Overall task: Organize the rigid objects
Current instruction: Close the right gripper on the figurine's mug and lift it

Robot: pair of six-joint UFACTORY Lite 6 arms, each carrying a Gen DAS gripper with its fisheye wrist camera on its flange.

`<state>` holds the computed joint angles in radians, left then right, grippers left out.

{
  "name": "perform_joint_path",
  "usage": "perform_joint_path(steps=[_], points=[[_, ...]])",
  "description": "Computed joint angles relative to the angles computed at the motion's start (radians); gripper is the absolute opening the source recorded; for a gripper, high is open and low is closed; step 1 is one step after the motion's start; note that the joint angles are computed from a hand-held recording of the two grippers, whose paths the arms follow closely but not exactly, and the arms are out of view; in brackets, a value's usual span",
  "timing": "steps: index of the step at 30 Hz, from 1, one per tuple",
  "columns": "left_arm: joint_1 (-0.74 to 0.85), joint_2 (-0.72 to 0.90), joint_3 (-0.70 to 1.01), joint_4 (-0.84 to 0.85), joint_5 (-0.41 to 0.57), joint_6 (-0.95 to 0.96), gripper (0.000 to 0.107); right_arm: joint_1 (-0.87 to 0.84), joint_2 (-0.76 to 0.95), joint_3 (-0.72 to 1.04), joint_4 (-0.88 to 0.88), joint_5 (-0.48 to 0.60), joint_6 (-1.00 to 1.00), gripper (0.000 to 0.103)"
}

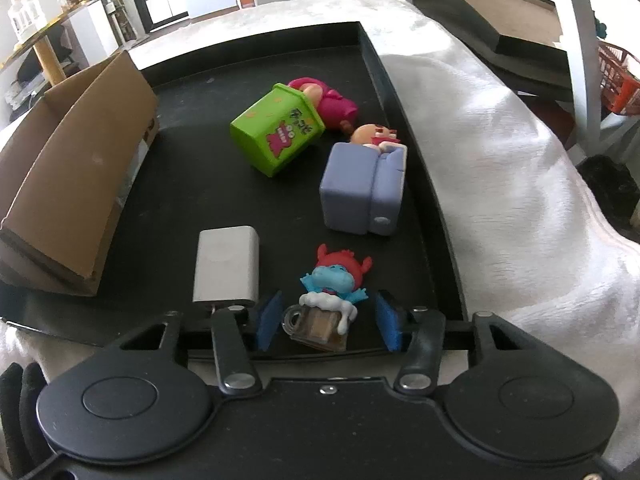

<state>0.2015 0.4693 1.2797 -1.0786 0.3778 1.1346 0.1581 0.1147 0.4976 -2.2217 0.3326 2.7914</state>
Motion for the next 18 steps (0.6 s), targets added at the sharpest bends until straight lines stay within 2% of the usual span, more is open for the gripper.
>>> perform_joint_path(steps=[3,8,11,12,13,18], points=[[0.0,0.0,0.0,0.0,0.0,-0.002,0.01,0.009,-0.003,-0.003,0.047,0.009,-0.039,0.04],[0.001,0.004,0.002,-0.005,0.001,-0.001,0.01,0.023,-0.002,0.001,0.108,0.018,-0.098,0.04],[0.002,0.008,0.006,-0.002,0.003,-0.006,0.01,0.024,0.004,0.014,0.13,0.004,-0.13,0.045],[0.002,0.009,0.008,-0.002,0.004,-0.008,0.01,0.027,0.011,0.022,0.152,0.004,-0.155,0.055],[0.003,0.01,0.008,-0.003,0.005,-0.008,0.01,0.031,0.021,0.031,0.173,0.009,-0.173,0.059],[0.004,0.009,0.008,0.001,0.006,-0.016,0.01,0.015,0.047,0.042,0.079,0.009,-0.068,0.058]])
